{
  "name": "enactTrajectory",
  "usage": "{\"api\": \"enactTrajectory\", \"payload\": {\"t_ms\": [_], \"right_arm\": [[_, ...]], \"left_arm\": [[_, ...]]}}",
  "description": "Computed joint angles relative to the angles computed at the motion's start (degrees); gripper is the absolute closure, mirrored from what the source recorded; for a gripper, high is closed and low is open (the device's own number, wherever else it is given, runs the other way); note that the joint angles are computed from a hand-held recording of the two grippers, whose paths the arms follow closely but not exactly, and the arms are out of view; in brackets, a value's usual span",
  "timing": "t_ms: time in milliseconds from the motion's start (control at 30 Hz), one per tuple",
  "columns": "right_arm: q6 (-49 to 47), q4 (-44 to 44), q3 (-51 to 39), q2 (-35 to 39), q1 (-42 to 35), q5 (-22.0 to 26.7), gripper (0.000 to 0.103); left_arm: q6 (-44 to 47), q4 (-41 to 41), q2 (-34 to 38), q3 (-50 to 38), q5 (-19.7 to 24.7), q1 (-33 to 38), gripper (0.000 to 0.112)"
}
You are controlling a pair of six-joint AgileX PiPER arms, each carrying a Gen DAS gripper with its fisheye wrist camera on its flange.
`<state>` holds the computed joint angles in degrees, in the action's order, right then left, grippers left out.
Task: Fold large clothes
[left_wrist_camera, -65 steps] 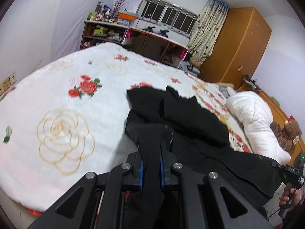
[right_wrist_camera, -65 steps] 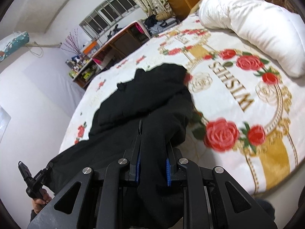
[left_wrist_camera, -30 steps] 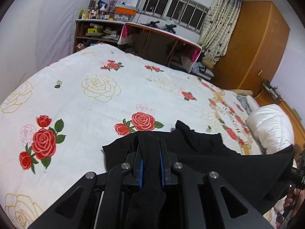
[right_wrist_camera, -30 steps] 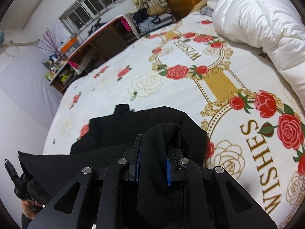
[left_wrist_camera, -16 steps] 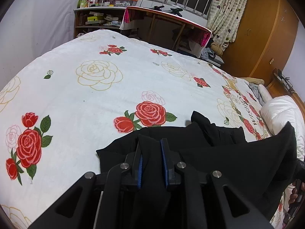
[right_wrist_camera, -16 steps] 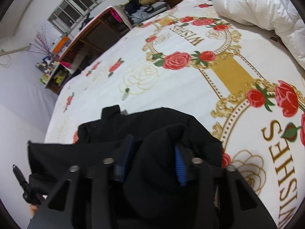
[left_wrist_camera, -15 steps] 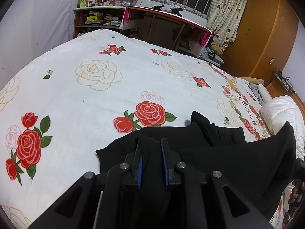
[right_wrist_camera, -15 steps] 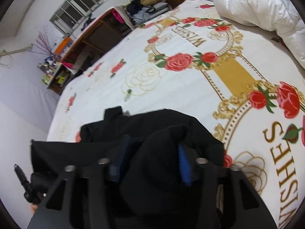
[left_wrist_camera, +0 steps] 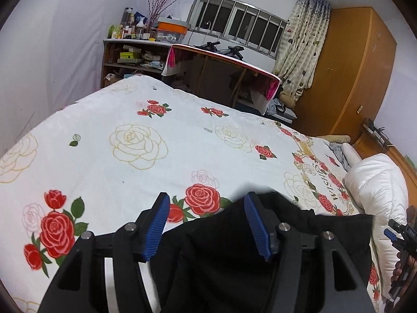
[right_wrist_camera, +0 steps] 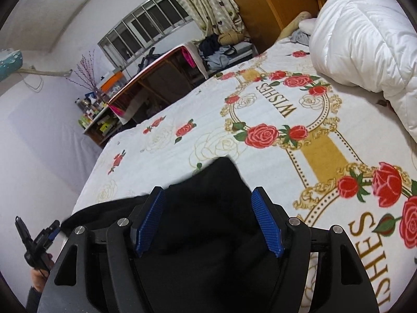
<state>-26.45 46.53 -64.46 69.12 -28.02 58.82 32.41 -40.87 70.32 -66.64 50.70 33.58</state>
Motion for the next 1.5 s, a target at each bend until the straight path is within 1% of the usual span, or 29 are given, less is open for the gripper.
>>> {"api": "enactTrajectory", "payload": {"t_ms": [100, 233, 400, 533, 600, 633, 667, 700, 733, 800, 833, 900, 933, 1000, 1067, 1200, 1300, 1367, 1433, 1500], "right_arm": [[-0.87, -0.39, 1.83, -0.06, -0.08, -0.62, 0.034], [-2.5, -1.88, 5.8, 0.58, 0.28, -2.38, 0.034], [-4.62, -4.73, 8.59, 3.72, 3.08, -6.22, 0.034], [-4.94, -7.4, 7.96, 6.57, 6.58, -9.67, 0.034], [-5.66, -6.2, 7.07, 8.52, 7.26, -9.49, 0.034], [-4.67, -7.26, 6.56, 9.17, 8.11, -10.2, 0.047], [-2.56, -9.79, 6.18, 9.51, 9.57, -11.83, 0.065], [-0.69, -11.84, 5.72, 9.83, 10.8, -12.77, 0.086], [-0.01, -12.51, 5.67, 9.72, 11.21, -13.48, 0.088], [-1.05, -11.61, 5.68, 7.97, 11.06, -15.05, 0.09], [-2.29, -10.09, 5.29, 7.63, 10.17, -15.12, 0.09], [-2.68, -8.36, 3.5, 9.0, 8.71, -15.22, 0.09], [-2.15, -8.7, 2.8, 10.29, 8.96, -15.48, 0.09], [2.48, -14.17, 1.63, 13.57, 12.41, -18.43, 0.09], [5.02, -15.92, 1.38, 16.04, 13.84, -20.08, 0.09], [7.91, -19.88, 1.52, 20.19, 16.44, -23.81, 0.089], [8.02, -20.08, 2.28, 21.48, 16.71, -25.46, 0.089], [8.71, -20.93, 2.81, 21.91, 17.15, -26.44, 0.088], [11.64, -24.05, 2.58, 22.25, 18.29, -26.89, 0.087], [16.5, -29.75, 1.3, 22.89, 19.97, -26.25, 0.086]], "left_arm": [[2.64, -0.93, 0.23, 1.7, 0.29, 1.24, 0.048], [4.47, 0.93, 2.51, 5.1, -0.5, -0.59, 0.045], [2.63, 5.76, 7.27, 7.06, -4.63, -6.21, 0.045], [3.47, 5.3, 9.89, 6.31, -7.07, -9.95, 0.045], [3.46, 5.63, 10.71, 5.51, -8.41, -12.46, 0.046], [2.25, 7.48, 10.66, 5.58, -10.2, -14.17, 0.061], [-0.17, 10.86, 10.73, 5.5, -12.07, -16.28, 0.092], [-1.19, 12.28, 11.04, 5.18, -12.37, -16.99, 0.096], [-2.65, 13.44, 10.58, 5.39, -13.7, -17.65, 0.097], [-1.11, 10.65, 9.18, 5.78, -15.55, -16.31, 0.099], [0.36, 7.57, 8.75, 5.67, -15.65, -14.64, 0.1], [2.24, 2.63, 10.08, 4.46, -15.01, -11.83, 0.1], [1.79, 2.13, 11.81, 3.61, -15.14, -11.59, 0.099], [-2.49, 6.47, 14.47, 3.45, -18.3, -14.0, 0.1], [-5.45, 9.47, 16.81, 4.05, -21.53, -15.81, 0.099], [-4.61, 7.72, 19.71, 4.8, -24.47, -16.63, 0.099], [-4.27, 7.31, 20.06, 6.09, -26.58, -17.2, 0.097], [-5.44, 8.45, 20.58, 6.62, -27.69, -17.6, 0.096], [-9.67, 12.77, 21.04, 6.38, -28.52, -18.61, 0.095], [-16.99, 20.23, 21.52, 5.35, -28.38, -20.04, 0.091]]}}
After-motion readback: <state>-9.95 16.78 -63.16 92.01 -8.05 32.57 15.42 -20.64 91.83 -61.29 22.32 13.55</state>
